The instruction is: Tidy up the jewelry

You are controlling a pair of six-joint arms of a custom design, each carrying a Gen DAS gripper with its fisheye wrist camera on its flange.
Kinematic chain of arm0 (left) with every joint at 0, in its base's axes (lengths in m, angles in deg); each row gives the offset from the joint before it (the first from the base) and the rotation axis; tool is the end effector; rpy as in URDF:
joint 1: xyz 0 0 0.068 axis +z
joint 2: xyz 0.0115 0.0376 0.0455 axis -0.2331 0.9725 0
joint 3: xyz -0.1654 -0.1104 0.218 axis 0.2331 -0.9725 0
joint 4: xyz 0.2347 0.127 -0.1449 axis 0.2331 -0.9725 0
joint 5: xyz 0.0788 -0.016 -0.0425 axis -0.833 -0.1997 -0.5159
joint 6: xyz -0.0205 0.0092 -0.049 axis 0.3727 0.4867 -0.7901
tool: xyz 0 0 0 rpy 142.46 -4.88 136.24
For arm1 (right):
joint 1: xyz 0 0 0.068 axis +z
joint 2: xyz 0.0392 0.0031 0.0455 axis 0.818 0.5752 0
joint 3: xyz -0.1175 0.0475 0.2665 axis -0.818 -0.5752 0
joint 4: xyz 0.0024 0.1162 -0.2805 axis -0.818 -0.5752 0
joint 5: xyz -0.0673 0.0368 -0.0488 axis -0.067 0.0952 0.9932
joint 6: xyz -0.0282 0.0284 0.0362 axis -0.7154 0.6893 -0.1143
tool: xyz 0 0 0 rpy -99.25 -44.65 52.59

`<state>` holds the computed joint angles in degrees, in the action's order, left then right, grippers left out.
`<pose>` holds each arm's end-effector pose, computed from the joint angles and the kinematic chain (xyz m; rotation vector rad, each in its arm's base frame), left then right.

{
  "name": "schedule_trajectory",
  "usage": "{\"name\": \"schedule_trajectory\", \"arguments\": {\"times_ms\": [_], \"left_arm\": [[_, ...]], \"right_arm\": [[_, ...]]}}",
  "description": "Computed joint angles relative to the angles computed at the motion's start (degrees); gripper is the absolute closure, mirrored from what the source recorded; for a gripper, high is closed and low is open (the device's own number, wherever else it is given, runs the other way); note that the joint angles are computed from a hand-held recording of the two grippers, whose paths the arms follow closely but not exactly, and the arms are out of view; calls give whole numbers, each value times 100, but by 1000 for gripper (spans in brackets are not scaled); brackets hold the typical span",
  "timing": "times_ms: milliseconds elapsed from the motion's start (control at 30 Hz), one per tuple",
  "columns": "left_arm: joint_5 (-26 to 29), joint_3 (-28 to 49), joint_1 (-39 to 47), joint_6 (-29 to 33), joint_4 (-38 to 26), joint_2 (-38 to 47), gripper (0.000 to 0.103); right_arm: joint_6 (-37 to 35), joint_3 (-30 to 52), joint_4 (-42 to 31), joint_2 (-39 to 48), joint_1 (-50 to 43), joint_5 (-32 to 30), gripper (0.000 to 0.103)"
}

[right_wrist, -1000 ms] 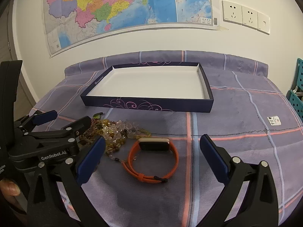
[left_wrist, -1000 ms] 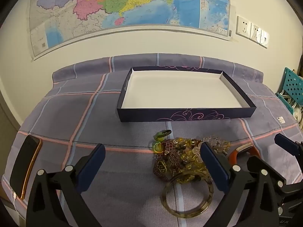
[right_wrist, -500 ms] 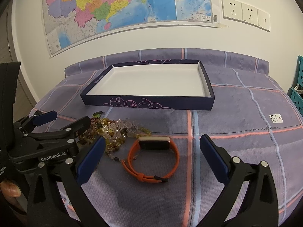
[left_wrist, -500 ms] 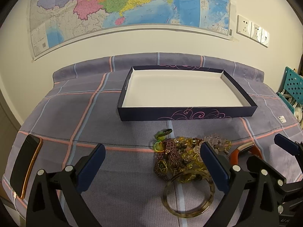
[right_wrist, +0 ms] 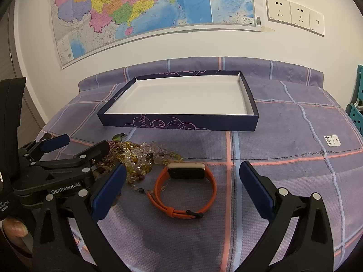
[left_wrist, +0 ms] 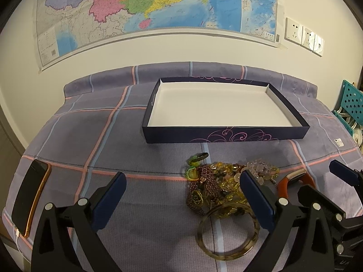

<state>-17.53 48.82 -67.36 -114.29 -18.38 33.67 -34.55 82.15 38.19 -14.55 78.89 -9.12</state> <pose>0.2068 -0.2446 0.2364 -0.1109 2.3102 0.0801 0.2063 0.0906 0.2162 -0.2749 2.2390 0.2779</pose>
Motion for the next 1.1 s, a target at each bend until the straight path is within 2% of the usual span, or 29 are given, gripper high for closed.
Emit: {"name": "schedule_trajectory", "arguments": {"times_ms": [1100], "left_arm": [[25,23,-12,5,4,91,6]], "right_arm": [[24,5,-13,32,-89,-166,6]]}}
